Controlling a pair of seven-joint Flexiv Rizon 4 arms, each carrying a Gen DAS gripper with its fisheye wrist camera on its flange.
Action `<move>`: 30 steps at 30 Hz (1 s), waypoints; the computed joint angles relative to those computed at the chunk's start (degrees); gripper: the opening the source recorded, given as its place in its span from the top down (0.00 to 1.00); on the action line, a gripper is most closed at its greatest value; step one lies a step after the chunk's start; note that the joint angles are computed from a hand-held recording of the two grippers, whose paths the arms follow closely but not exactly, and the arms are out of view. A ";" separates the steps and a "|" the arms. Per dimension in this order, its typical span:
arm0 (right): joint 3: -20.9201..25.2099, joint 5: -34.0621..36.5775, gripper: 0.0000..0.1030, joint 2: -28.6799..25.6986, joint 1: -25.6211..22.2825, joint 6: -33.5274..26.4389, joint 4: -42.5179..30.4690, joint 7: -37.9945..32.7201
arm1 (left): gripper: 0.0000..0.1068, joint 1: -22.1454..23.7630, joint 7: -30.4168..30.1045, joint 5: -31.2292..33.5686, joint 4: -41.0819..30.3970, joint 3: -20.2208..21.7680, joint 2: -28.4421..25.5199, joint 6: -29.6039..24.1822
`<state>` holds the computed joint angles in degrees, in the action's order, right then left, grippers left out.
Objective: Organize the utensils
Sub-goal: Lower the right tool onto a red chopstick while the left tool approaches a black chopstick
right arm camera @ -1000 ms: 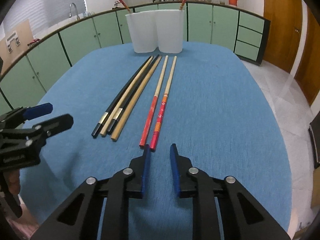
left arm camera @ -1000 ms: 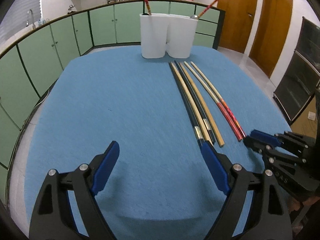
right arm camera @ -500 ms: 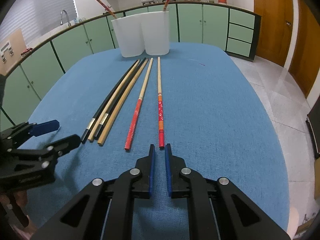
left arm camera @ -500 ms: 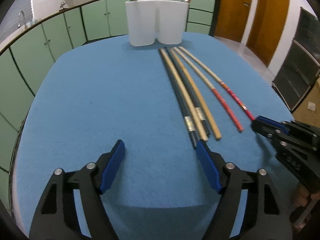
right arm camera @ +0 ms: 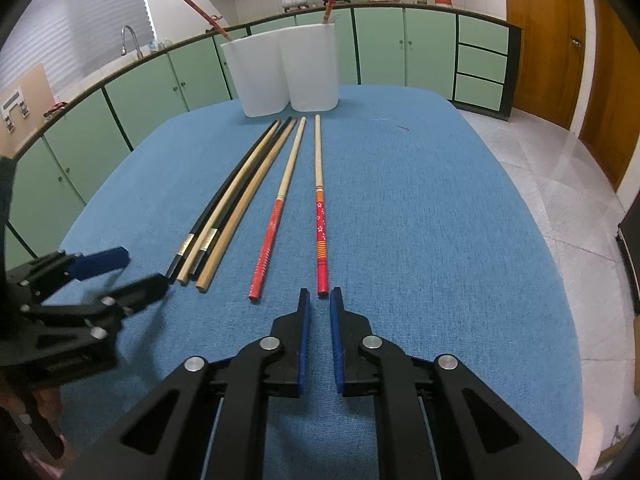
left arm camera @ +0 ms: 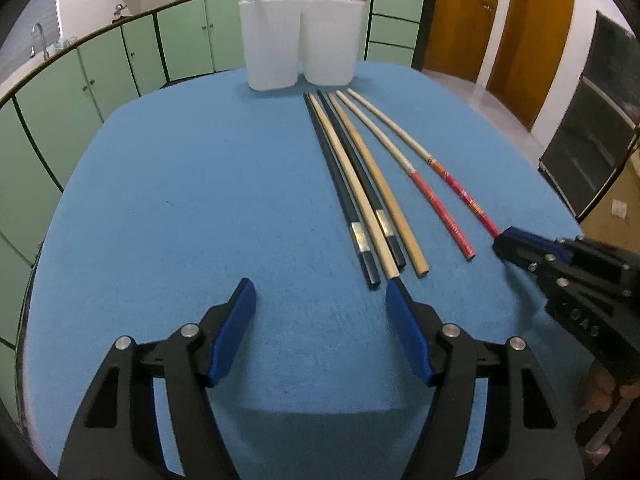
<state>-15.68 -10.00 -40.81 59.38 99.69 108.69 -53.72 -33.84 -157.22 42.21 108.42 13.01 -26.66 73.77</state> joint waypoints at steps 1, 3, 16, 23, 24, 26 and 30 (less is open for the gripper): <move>0.14 -0.03 0.91 0.00 -0.14 -0.05 -0.09 -0.03 | 0.38 -0.76 -0.31 0.84 -0.82 0.53 -0.36 -0.95; 0.38 -0.05 0.91 0.01 -0.37 0.03 -0.11 -0.07 | 0.36 -0.65 -0.32 1.25 -1.26 0.43 -0.48 -1.62; 1.23 1.19 0.91 0.12 -0.88 1.55 0.48 -0.71 | 0.42 0.80 -6.24 4.00 0.22 -0.31 1.16 -1.12; 2.90 2.25 0.90 0.38 -1.85 3.10 1.24 -2.60 | 0.54 -0.29 -8.40 6.20 -0.90 -0.40 0.70 -1.32; 2.83 2.46 0.89 0.31 -1.74 3.13 1.18 -2.86 | 0.55 -0.37 -8.75 6.44 -1.03 -0.37 0.60 -1.30; 3.20 2.83 0.90 0.19 -2.07 3.11 0.88 -3.18 | 0.55 -0.28 -9.03 6.65 -1.02 -0.44 0.61 -1.18; 2.69 3.43 0.90 -0.35 -1.79 2.61 -0.07 -3.25 | 0.55 -0.14 -9.37 6.83 -1.09 -0.53 0.55 -1.15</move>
